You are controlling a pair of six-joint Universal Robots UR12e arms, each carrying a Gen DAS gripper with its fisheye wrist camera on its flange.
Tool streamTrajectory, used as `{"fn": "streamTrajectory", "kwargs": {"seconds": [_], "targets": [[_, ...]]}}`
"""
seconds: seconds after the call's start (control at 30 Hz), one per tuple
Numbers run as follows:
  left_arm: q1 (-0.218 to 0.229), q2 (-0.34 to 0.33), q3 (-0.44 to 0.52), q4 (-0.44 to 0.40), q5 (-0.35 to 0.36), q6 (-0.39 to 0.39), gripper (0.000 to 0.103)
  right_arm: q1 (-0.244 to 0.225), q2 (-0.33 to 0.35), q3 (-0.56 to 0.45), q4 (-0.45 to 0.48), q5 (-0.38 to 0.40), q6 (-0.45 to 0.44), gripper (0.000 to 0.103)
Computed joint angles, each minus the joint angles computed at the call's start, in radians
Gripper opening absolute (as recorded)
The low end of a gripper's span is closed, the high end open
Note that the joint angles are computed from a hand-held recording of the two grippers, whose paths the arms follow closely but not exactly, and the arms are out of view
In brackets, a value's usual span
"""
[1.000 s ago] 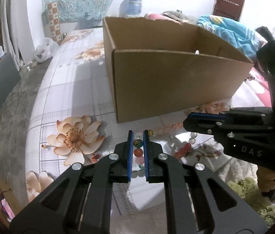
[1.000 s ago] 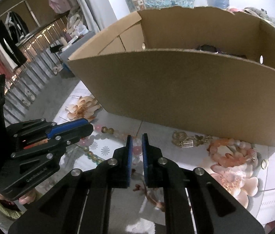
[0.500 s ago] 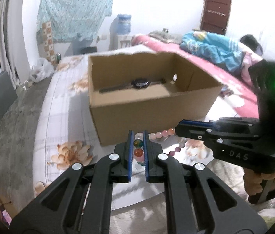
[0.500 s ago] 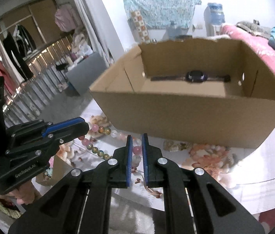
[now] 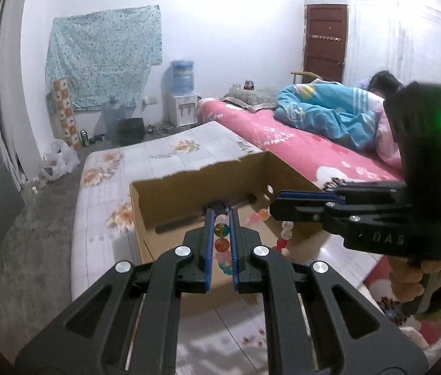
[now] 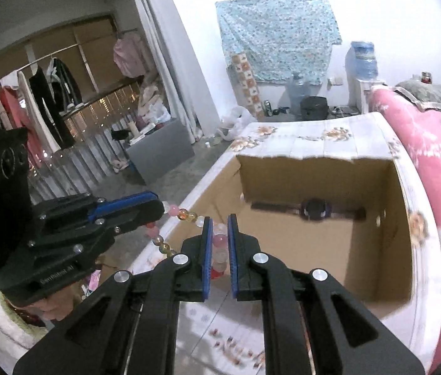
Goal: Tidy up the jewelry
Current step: 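Lower the bracelet into the box beside the watch and open the left gripper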
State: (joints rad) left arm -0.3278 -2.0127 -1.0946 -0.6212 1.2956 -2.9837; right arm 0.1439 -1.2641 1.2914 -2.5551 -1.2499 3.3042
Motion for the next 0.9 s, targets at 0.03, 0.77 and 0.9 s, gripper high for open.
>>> {"fn": "streamTrajectory", "kwargs": {"seconds": [0.03, 0.77, 0.9], "targets": [[-0.001, -0.021, 0.035, -0.025, 0.009, 0.003, 0.009, -0.003, 0.012, -0.022, 0.024, 0.005, -0.005, 0.01], [-0.02, -0.242, 0.345, -0.436, 0.243, 0.109, 0.009, -0.023, 0.404, -0.629, 0.825, 0.104, -0.112, 0.011], [-0.016, -0.241, 0.344, -0.438, 0.239, 0.098, 0.009, -0.028, 0.392, -0.607, 0.788, 0.091, -0.09, 0.011]]}}
